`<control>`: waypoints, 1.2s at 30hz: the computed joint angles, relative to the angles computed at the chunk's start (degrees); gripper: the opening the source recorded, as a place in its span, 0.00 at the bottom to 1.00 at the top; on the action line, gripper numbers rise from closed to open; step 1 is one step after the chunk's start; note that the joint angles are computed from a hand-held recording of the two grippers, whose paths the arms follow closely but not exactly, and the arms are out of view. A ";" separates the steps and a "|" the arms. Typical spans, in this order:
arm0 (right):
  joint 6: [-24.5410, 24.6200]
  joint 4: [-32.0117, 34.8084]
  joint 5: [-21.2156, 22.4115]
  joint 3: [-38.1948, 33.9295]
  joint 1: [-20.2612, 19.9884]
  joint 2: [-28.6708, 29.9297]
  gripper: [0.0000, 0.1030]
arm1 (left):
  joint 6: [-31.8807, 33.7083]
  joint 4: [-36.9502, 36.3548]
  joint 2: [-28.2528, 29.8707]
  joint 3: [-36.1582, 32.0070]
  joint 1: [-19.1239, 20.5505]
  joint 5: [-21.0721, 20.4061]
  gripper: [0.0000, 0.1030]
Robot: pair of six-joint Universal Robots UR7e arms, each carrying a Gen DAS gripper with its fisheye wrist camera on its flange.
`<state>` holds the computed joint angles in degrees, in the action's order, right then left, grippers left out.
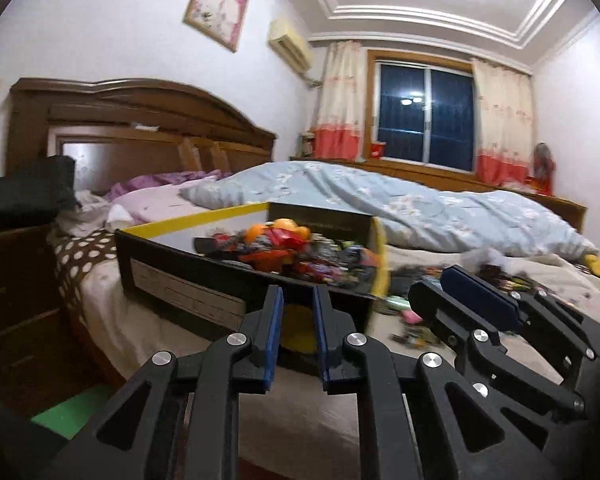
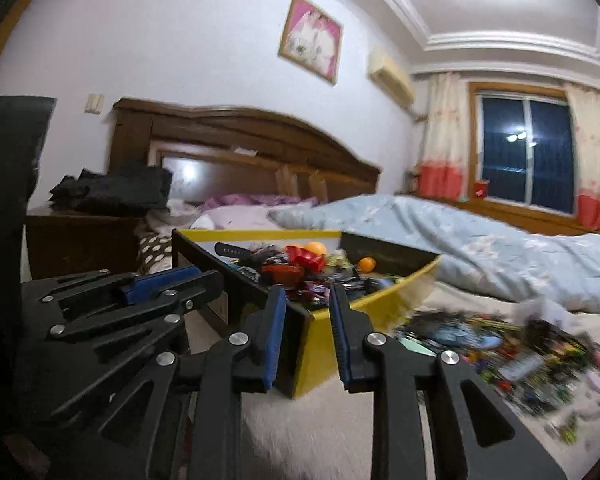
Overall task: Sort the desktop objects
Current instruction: 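Open the left tool over the box while the right tool releases its piece, then move both open tools back to the Lego pile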
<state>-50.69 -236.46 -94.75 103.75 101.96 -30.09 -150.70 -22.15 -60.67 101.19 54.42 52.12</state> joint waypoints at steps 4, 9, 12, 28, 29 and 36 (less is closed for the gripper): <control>3.92 -2.31 -4.01 6.04 0.44 -3.15 0.22 | 1.16 -1.80 -0.95 4.23 -2.79 -0.88 0.15; 5.89 -5.91 -5.26 10.54 0.32 -5.38 0.22 | 0.12 -1.11 -1.49 7.16 -5.52 -1.72 0.14; 6.12 -6.45 -6.00 11.84 0.31 -6.32 0.22 | -0.07 -0.73 -1.31 7.62 -6.49 -2.14 0.14; 9.70 -5.21 -13.73 13.09 -1.59 -8.22 0.26 | -7.41 10.68 5.93 0.08 -6.30 0.13 0.15; 9.93 -5.35 -14.31 13.04 -1.70 -8.26 0.26 | -7.54 11.21 6.29 -0.39 -6.22 0.34 0.15; 10.36 -7.94 -17.41 12.71 -3.46 -8.62 0.30 | -7.01 10.42 9.46 -2.73 -5.45 5.18 0.14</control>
<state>-40.34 -244.40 -112.16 116.45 98.50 -38.72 -157.71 -11.73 -51.21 98.46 48.97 57.29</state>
